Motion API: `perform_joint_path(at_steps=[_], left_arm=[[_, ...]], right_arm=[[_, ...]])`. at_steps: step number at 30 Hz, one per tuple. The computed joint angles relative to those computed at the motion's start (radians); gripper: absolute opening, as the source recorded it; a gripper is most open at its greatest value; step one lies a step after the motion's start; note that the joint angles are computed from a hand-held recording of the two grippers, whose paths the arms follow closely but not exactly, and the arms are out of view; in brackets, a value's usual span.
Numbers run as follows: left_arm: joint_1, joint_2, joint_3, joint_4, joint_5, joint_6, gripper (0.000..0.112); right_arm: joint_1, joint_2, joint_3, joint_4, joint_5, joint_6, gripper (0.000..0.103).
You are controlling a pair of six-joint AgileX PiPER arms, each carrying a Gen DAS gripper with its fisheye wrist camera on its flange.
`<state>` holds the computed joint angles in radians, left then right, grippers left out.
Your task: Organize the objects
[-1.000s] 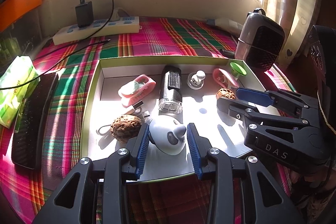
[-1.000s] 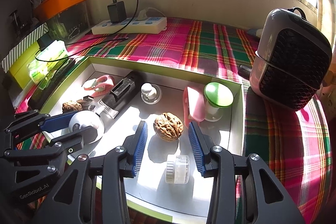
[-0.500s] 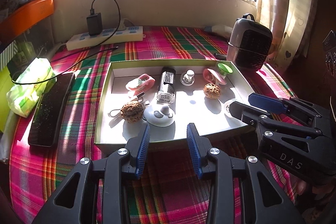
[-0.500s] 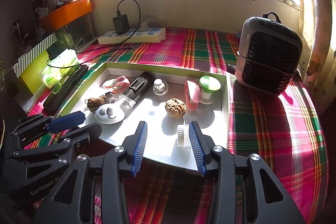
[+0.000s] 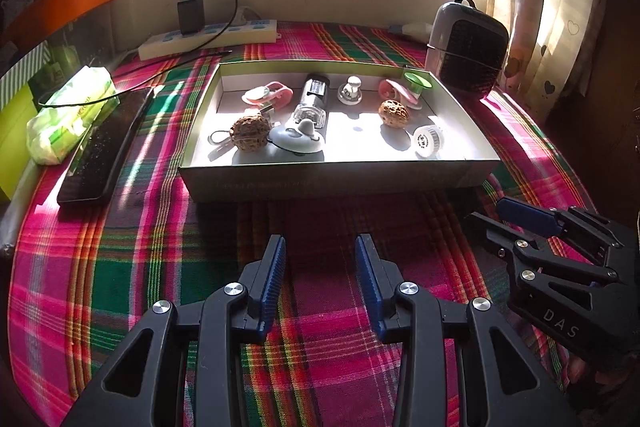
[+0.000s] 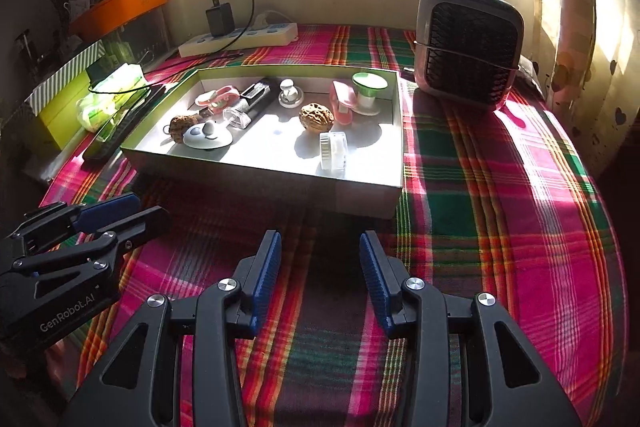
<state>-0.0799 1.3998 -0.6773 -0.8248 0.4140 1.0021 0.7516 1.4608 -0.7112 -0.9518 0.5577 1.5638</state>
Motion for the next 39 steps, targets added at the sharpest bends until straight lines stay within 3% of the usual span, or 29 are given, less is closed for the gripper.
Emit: perform_joint_path(at_steps=[14, 19, 22, 26, 30, 39], left_arm=[[-0.046, -0.034, 0.076, 0.057, -0.073, -0.071, 0.035], [-0.039, -0.038, 0.093, -0.031, -0.089, -0.013, 0.035], [-0.078, -0.042, 0.097, 0.066, -0.128, -0.115, 0.036], [-0.144, -0.046, 0.103, 0.315, -0.184, -0.364, 0.038], [-0.128, -0.045, 0.101, 0.254, -0.174, -0.298, 0.038], [-0.133, -0.044, 0.100, 0.270, -0.176, -0.318, 0.038]], right_arm=[[0.056, -0.016, 0.061, -0.019, 0.044, 0.093, 0.043], [0.062, -0.021, 0.067, -0.019, 0.054, 0.107, 0.043], [0.066, -0.017, 0.063, -0.016, 0.062, 0.105, 0.044], [0.069, -0.012, 0.059, -0.014, 0.065, 0.098, 0.046], [0.071, -0.010, 0.057, -0.013, 0.066, 0.098, 0.046], [0.075, -0.009, 0.056, -0.013, 0.070, 0.100, 0.047]])
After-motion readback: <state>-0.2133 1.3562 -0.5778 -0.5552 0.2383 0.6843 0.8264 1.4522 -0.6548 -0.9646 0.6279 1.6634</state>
